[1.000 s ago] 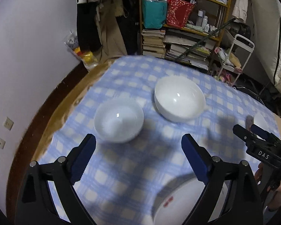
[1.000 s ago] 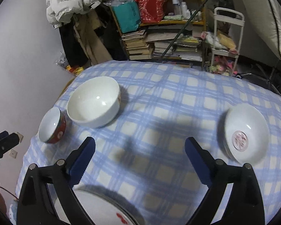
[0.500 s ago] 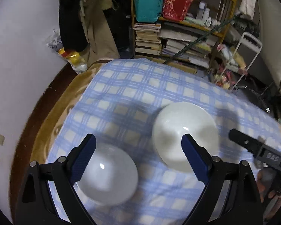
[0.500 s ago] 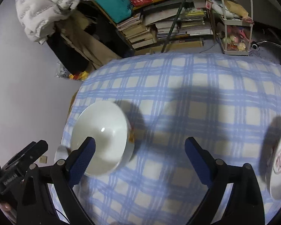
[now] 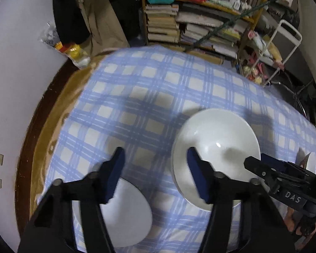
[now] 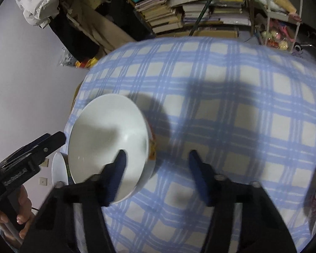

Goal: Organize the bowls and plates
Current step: 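Grip the white bowl rim with the right tool while the left tool grips its opposite rim, then carry the white bowl with both tools toward the plate stack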

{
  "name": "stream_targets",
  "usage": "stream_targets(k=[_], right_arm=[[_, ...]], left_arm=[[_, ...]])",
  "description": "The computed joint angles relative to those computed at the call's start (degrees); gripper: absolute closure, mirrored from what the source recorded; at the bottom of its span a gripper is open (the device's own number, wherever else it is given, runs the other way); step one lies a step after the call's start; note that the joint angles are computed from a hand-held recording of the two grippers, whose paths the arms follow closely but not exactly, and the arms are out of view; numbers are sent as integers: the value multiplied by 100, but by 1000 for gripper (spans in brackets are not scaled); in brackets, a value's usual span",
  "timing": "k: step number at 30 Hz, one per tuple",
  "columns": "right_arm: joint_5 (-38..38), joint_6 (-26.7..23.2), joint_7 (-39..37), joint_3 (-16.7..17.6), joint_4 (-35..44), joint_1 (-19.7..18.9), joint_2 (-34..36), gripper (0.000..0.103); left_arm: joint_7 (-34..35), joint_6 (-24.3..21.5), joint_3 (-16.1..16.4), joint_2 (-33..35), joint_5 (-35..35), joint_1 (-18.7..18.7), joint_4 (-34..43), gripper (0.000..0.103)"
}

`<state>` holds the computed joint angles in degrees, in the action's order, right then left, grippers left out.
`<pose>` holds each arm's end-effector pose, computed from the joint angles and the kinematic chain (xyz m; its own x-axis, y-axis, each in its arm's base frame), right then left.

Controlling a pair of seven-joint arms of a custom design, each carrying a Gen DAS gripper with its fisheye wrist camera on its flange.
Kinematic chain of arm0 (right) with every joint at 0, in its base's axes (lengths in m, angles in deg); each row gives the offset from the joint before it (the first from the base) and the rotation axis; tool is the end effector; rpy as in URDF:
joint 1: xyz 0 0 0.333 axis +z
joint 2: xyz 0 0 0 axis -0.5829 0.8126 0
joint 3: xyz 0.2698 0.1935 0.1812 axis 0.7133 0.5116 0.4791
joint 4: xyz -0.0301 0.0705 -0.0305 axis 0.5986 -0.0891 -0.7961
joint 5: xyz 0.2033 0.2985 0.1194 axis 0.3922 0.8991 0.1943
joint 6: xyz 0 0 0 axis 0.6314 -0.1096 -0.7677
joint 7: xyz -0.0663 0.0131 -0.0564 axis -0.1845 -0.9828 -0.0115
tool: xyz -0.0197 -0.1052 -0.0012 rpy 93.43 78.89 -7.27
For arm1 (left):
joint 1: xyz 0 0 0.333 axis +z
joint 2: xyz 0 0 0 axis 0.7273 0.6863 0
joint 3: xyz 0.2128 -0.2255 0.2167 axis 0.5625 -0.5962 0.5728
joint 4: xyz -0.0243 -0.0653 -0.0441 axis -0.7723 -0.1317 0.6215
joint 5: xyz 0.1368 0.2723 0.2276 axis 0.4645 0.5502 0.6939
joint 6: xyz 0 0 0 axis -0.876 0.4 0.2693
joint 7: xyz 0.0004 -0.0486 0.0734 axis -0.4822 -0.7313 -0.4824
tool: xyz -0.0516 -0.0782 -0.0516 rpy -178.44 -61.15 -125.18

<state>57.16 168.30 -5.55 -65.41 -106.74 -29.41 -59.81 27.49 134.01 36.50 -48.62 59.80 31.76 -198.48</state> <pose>0.4825 0.0282 0.3700 -0.0447 -0.8936 -0.4465 -0.9577 0.1655 -0.2353 0.4935 -0.2654 0.4214 -0.0209 -0.9997 -0.0143 -0.9392 0.0245 -0.3426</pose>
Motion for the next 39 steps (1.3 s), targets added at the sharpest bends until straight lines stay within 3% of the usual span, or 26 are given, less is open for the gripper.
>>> stream_targets(k=[3, 6, 9, 14, 20, 28, 32, 35, 39], right_arm=[[33, -179, -75, 6, 43, -9, 71, 83], [1, -193, -130, 21, 7, 4, 53, 86], [-72, -119, -136, 38, -52, 38, 4, 86], [-418, 232, 255, 85, -300, 156, -212, 86], [-449, 259, 515, -31, -690, 183, -720, 86], [-567, 111, 609, -162, -1200, 188, -1419, 86], [-271, 60, 606, -279, -1561, 252, -1751, 86], [-48, 57, 483, -337, -1765, 330, -1862, 86], [243, 365, 281, -236, -1934, 488, -1879, 86]], left_arm=[[283, -74, -63, 142, -247, 6, 80, 83], [477, -2, -111, 215, -476, 1, 65, 97], [137, -8, -47, 187, -216, -122, 33, 97], [-284, 342, -63, -23, -475, -94, -231, 97], [-435, -147, -199, -256, -141, -313, -245, 96], [-746, 53, -328, -779, -309, -448, -828, 93], [-864, 182, -381, -982, -436, -530, -1134, 93], [-1234, 144, -474, -1073, -22, -553, -1281, 93], [-1318, 123, -459, -1055, 54, -587, -1419, 93]])
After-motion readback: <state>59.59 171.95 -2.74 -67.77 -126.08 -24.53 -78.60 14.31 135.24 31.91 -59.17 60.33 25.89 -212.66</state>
